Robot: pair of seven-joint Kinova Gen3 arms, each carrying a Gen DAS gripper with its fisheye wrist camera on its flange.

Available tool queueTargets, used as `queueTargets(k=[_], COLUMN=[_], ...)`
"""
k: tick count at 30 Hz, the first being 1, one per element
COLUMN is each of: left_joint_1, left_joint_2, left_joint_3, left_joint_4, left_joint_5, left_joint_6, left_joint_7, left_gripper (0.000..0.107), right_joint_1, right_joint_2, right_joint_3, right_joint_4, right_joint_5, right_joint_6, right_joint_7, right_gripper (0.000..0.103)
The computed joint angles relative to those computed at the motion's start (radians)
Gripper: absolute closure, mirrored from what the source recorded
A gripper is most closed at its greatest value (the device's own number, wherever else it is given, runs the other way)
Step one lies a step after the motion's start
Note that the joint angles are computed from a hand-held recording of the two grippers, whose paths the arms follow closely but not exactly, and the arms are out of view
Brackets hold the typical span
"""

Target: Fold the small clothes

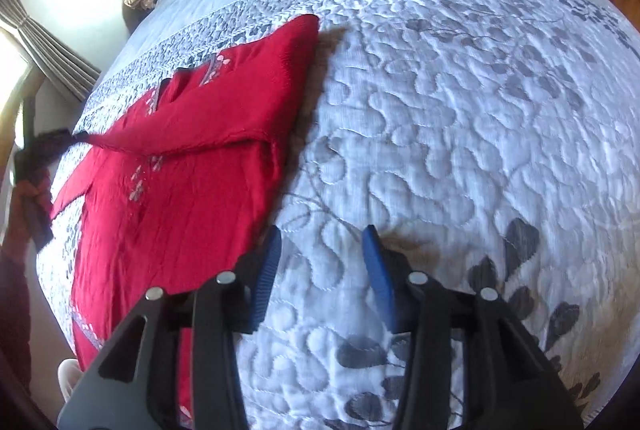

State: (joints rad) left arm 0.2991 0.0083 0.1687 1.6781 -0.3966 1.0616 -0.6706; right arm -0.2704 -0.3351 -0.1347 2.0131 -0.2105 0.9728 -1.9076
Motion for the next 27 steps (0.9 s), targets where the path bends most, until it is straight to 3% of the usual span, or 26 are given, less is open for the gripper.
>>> queueTargets(k=[4,7,11,12,13,14,17,21,24,25,27], left_joint_1=[-0.018,-0.02,-0.038,-0.041,-0.045,-0.048,-0.053,-0.042,-0.031,-0.035,-0.051], left_joint_2=[0.001,0.008,0.0,0.001,-0.004,-0.006,-0.016,-0.004,-0.006,-0.011,-0.033], left_joint_3=[-0.014,-0.014,-0.028,-0.028,-0.03,-0.03,-0.027,-0.012,-0.008,-0.013,-0.028], left_joint_4=[0.061,0.09,0.124,0.121,0.127,0.133,0.147,0.17,0.175,0.167,0.147], left_joint_5=[0.046,0.074,0.131,0.137,0.147,0.151,0.156,0.109,0.087,0.106,0.162], left_joint_6=[-0.059,-0.073,-0.1,-0.098,-0.099,-0.105,-0.119,-0.138,-0.138,-0.129,-0.102], left_joint_7=[-0.042,-0.056,-0.103,-0.111,-0.126,-0.135,-0.144,-0.111,-0.111,-0.134,-0.194], left_gripper=[0.104,0.104,0.103,0.103,0.102,0.102,0.1,0.098,0.098,0.098,0.095], right_joint_1=[-0.007,-0.003,0.036,0.04,0.048,0.052,0.065,0.079,0.04,0.031,0.018], right_joint_2=[0.098,0.188,0.294,0.316,0.332,0.347,0.34,0.348,0.365,0.37,0.362], right_joint_3=[0.013,0.075,0.098,0.096,0.086,0.08,0.068,0.064,0.035,0.029,0.026], right_joint_4=[-0.062,-0.106,-0.165,-0.182,-0.198,-0.213,-0.211,-0.18,-0.228,-0.259,-0.294], right_joint_5=[-0.015,-0.122,-0.233,-0.241,-0.234,-0.225,-0.199,-0.193,-0.095,-0.072,-0.028], right_joint_6=[0.0,-0.011,0.012,0.021,0.035,0.058,0.075,0.061,0.094,0.124,0.153], right_joint_7=[0.009,0.072,0.157,0.166,0.16,0.149,0.148,0.117,0.052,0.041,0.014], right_gripper=[0.057,0.04,0.041,0.046,0.072,0.09,0.093,0.094,0.093,0.089,0.07])
